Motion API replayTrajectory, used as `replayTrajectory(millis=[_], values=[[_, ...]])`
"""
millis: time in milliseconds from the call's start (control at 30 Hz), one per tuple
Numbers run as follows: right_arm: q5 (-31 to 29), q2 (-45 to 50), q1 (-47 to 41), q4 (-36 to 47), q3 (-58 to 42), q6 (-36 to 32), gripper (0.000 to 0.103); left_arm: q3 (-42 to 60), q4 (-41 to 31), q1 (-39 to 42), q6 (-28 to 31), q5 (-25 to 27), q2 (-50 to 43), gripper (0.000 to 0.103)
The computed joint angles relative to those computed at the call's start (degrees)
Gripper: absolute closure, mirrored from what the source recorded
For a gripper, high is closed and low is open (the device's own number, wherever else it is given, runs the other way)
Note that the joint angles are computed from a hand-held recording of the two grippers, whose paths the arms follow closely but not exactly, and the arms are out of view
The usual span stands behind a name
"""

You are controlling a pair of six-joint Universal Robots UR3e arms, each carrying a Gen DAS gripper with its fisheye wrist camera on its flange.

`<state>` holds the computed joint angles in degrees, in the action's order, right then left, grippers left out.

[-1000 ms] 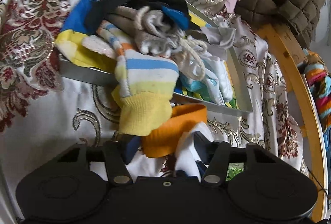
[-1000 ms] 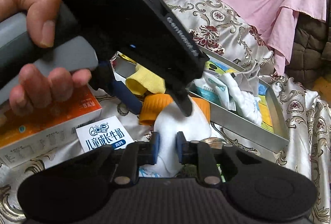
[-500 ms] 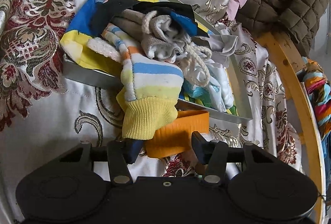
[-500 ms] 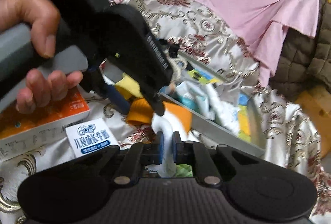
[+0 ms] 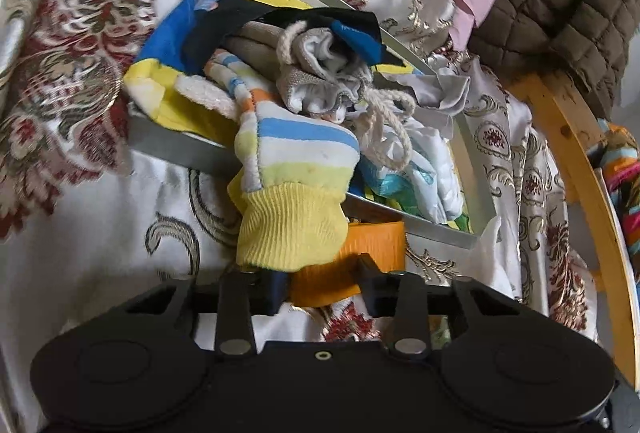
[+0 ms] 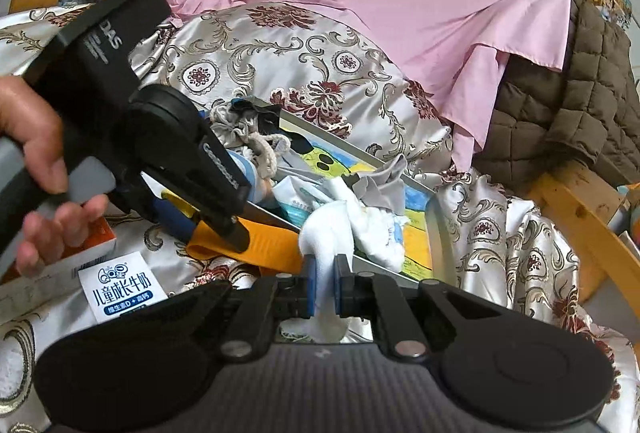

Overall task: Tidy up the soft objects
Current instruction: 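Carry the tissue and orange item into the cartoon tray and open both tools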

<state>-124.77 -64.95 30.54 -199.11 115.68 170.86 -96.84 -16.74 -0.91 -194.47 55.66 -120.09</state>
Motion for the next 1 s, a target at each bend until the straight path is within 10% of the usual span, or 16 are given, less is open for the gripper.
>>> replayTrajectory(millis=[500,1000], values=[[6.18,-5.68,-5.57,-12.34,5.74,0.04,0.094,-13.97,20.57,-3.33,-4.49,8.28,14.47,0.085],[40.51,-5.23,-31.53,-16.59,5.48,22.16,0.093,27.99,18.55,-13.91,-8.52,18.77,-15.48,0.085]])
